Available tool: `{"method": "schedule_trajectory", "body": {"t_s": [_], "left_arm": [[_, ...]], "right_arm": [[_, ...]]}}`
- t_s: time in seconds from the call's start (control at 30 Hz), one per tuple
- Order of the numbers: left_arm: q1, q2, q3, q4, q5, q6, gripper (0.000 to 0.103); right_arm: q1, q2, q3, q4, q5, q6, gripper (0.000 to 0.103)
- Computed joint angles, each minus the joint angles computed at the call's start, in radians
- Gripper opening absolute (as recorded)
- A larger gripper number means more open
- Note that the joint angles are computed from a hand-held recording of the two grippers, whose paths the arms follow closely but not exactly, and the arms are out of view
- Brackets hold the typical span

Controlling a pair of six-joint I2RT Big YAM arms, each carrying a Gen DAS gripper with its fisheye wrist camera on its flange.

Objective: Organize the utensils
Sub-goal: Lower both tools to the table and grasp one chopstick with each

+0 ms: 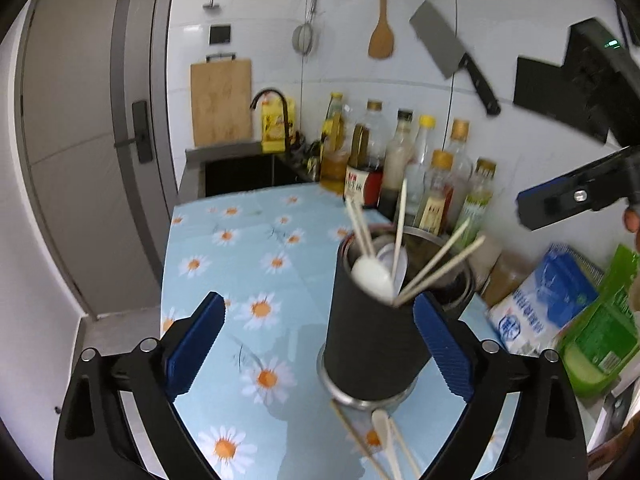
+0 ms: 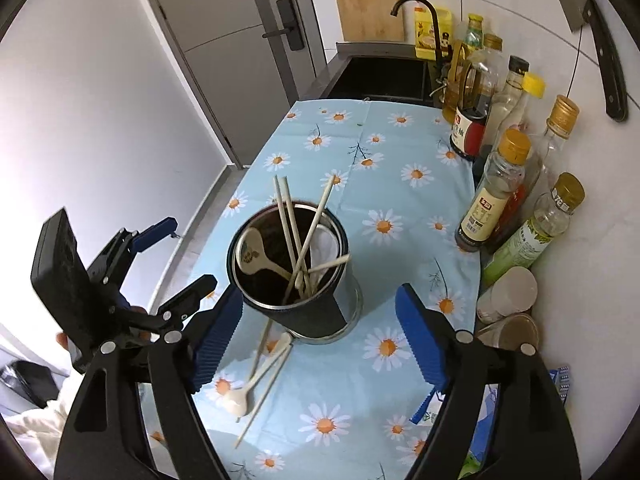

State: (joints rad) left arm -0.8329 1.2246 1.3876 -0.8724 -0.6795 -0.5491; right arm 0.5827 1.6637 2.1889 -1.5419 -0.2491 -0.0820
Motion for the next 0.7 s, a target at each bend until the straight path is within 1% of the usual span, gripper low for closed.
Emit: {"method": "schedule_trajectory", "body": {"t_s": [0.03,0.1,0.2,0.23,0.3,0.4,0.53,0.7], "left_arm": [[0.002,0.000,-0.006,-0.013,0.003,-0.015,0.094],[0.007,0.003,-0.014,-0.044,0.015,-0.045,0.094],[0.015,-0.005,-0.036,-0.052,0.064,-0.065,0.094],[0.015,-0.006,-0.040,-0.058,0.065,-0.076,0.094],[0.015,-0.009,-0.050,-0.063,0.068,-0.090,0.094],[0.017,-0.010,-0.065,-0.080,0.080,-0.120,0.095],[0.019,0.000,-0.078,-0.116,0.087,-0.159,0.095],[0.023,-0.002,-0.099,-0.131,0.109,-0.205,0.095]], "right_arm": [[0.008,-0.020,-0.035,0.022,0.017,-0.008,0.082],[0.020,-0.054,-0.089,0.061,0.045,-0.020,0.082],[0.029,-0.098,-0.162,0.114,0.077,-0.027,0.085],[0.029,-0.112,-0.187,0.130,0.074,-0.035,0.087],[0.028,-0.127,-0.220,0.145,0.060,-0.042,0.088],[0.022,-0.153,-0.284,0.173,0.042,-0.027,0.088],[0.025,-0.186,-0.374,0.211,0.045,-0.010,0.089],[0.032,-0.218,-0.487,0.247,0.041,0.005,0.089]]}}
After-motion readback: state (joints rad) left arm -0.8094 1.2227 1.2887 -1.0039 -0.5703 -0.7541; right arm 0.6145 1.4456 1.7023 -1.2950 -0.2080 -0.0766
